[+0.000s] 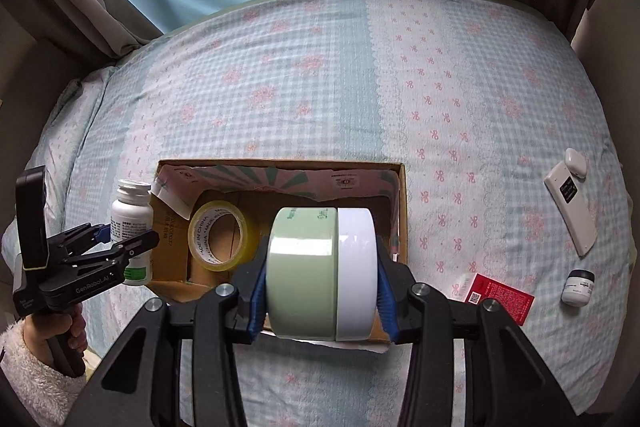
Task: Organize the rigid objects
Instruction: 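Carry pill bottle and pale green jar into the box and release both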
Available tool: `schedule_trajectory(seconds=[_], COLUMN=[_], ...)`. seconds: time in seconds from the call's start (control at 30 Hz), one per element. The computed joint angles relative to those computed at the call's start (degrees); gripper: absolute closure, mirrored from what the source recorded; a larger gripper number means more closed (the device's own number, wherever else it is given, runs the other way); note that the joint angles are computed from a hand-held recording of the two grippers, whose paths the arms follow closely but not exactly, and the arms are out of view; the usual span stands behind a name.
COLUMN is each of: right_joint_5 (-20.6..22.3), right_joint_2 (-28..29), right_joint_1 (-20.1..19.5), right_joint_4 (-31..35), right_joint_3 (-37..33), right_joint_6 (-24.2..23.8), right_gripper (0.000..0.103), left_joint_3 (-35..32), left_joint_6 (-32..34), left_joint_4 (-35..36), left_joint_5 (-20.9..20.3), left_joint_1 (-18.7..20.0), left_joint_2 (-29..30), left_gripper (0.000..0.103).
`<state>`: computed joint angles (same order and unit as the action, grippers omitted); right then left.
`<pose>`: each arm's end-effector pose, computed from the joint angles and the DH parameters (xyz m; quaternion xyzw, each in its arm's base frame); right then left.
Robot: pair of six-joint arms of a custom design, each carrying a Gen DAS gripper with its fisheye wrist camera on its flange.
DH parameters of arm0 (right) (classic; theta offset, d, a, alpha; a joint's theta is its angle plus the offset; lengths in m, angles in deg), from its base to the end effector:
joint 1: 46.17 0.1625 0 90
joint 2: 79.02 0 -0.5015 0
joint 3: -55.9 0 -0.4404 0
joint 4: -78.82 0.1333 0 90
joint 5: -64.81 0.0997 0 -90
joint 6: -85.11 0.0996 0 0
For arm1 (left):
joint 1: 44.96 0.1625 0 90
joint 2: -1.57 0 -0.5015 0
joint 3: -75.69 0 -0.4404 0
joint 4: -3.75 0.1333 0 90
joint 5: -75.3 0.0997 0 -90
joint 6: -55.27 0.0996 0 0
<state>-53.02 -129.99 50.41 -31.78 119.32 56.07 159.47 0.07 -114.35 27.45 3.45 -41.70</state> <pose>0.1844 -0.8414 0.3841 0.2799 -0.9270 0.0209 0.2487 -0.3691 -0.7173 0.1266 -0.0713 0.9257 -0.2003 0.3128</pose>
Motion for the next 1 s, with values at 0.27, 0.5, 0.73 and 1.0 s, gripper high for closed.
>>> schedule_trajectory(seconds=[0.27,0.5,0.73,1.0], right_joint_5=[-5.5,-8.8,-9.2,-6.4], right_joint_2=[1.8,2.8,4.7,3.9], right_joint_1=[-1.4,-1.8,-1.2,-1.1], right_joint_4=[-1.8,-7.2,-12.9,-15.3], right_joint_3=[2.9,4.7,3.4,3.4], right_joint_6=[1.4,-1.7,-5.4,-5.4], right_gripper=[0.062,0.062,0.062,0.001], left_joint_3=[1.4,0.2,2.1,1.0], left_joint_6=[-1.1,-3.3,-2.5,-1.8], left_joint_4=[-0.5,2.3,-3.1,-1.1], left_joint_5=[0.6,3.0,2.5,2.5], left_joint_1=[1.0,0.9,0.3,-1.0], left_joint_2=[0.5,1.7,1.1,1.4], left_gripper=[0.057,0.057,0.01,0.0])
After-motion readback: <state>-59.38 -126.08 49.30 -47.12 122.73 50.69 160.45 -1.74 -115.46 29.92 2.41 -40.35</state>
